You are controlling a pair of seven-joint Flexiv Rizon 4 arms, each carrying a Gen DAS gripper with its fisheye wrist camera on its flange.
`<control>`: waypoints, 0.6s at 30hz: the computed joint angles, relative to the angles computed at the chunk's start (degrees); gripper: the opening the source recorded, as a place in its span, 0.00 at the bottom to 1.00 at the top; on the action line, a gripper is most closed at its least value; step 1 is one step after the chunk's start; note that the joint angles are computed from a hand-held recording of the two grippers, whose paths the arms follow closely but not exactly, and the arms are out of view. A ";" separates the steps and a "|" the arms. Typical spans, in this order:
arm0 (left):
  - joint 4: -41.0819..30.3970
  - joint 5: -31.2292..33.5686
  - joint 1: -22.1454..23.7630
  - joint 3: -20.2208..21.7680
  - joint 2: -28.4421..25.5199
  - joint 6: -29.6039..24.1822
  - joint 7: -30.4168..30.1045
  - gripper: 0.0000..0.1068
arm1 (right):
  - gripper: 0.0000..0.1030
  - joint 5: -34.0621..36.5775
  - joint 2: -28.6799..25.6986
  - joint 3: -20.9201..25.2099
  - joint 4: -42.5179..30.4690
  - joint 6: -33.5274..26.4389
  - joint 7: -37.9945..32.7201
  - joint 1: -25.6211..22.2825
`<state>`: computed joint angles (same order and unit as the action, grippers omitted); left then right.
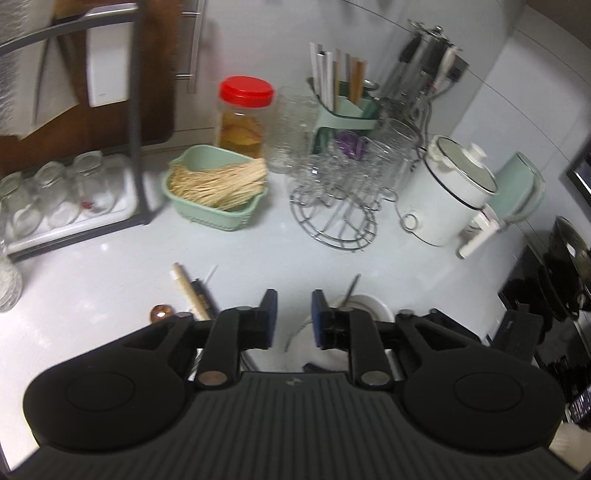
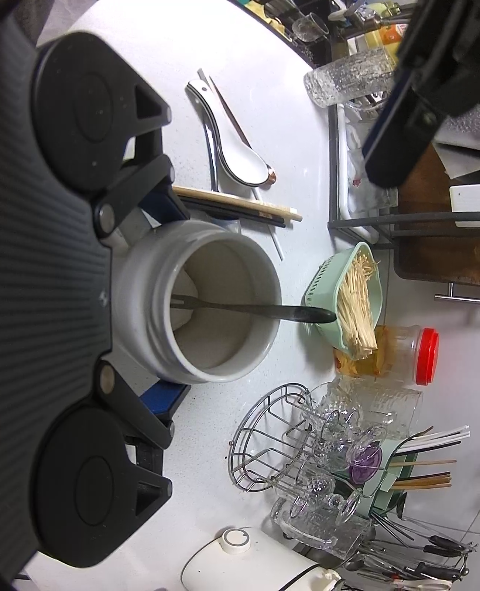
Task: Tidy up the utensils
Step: 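Move the left tool back over the white ceramic spoon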
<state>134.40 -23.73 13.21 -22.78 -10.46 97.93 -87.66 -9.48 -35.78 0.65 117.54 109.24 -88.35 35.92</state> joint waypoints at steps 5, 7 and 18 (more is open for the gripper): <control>1.16 1.25 -2.83 4.20 0.29 1.23 -3.16 0.32 | 0.88 0.45 -0.03 -0.21 0.12 0.40 -0.07 0.20; 1.29 2.50 -4.85 6.99 0.22 1.41 -4.69 0.32 | 0.88 0.93 0.02 -0.62 0.22 0.51 -0.01 0.55; 5.40 8.69 -3.15 7.74 -0.99 4.26 -13.42 0.32 | 0.88 1.42 0.26 -0.86 0.51 0.37 -0.07 0.28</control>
<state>139.79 -15.04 10.07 -15.04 -11.44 102.20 -101.08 -8.07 -35.52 -0.21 118.06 109.61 -88.41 36.20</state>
